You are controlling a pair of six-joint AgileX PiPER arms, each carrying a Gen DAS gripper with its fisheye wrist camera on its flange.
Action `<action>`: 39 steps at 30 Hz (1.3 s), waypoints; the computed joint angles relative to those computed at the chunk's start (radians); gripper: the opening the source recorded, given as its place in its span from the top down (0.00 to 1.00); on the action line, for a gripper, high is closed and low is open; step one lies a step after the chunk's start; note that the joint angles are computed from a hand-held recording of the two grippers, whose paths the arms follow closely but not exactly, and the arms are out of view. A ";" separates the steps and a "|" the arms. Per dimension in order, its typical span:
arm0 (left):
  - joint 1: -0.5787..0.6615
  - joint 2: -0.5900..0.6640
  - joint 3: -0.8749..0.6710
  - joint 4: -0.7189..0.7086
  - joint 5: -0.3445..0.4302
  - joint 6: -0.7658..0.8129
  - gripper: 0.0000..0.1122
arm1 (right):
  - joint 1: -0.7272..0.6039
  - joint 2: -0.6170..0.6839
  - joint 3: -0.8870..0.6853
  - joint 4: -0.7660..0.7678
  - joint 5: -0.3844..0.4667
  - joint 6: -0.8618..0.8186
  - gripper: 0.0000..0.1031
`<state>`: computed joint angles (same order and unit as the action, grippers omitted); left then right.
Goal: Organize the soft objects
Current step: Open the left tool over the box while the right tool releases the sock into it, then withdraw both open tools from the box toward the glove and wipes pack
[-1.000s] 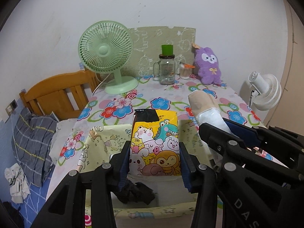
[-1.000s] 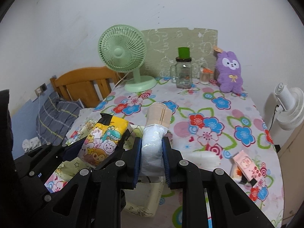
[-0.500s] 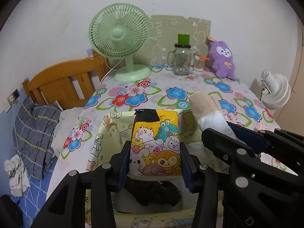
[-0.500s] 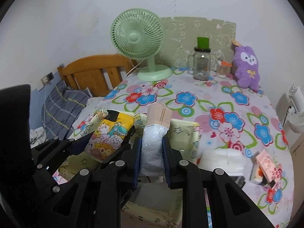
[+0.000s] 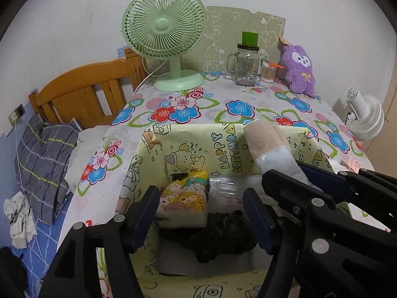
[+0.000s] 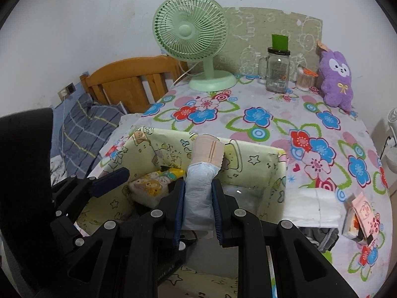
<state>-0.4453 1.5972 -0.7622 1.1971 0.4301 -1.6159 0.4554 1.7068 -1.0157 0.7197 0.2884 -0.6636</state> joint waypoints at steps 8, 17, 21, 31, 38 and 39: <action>-0.008 -0.034 0.028 -0.045 -0.023 0.032 0.30 | -0.011 -0.008 0.026 0.072 0.004 -0.051 0.46; -0.068 -0.080 0.053 -0.009 0.023 -0.038 0.25 | -0.029 -0.066 0.083 0.124 -0.013 -0.081 0.25; -0.106 -0.101 0.061 0.008 0.060 -0.071 0.20 | -0.031 -0.107 0.114 0.130 -0.030 -0.087 0.22; -0.213 -0.127 0.038 -0.004 0.177 -0.092 0.14 | -0.037 -0.213 0.179 -0.018 -0.084 0.049 0.12; -0.281 -0.136 0.010 -0.013 0.248 -0.093 0.10 | -0.060 -0.281 0.212 -0.085 -0.097 0.108 0.06; -0.291 -0.137 0.006 -0.012 0.257 -0.096 0.09 | -0.067 -0.290 0.216 -0.080 -0.095 0.098 0.06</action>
<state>-0.7361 1.4598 -0.7561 1.1850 0.6876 -1.7117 0.3887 1.4166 -0.8001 0.6400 0.1932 -0.5652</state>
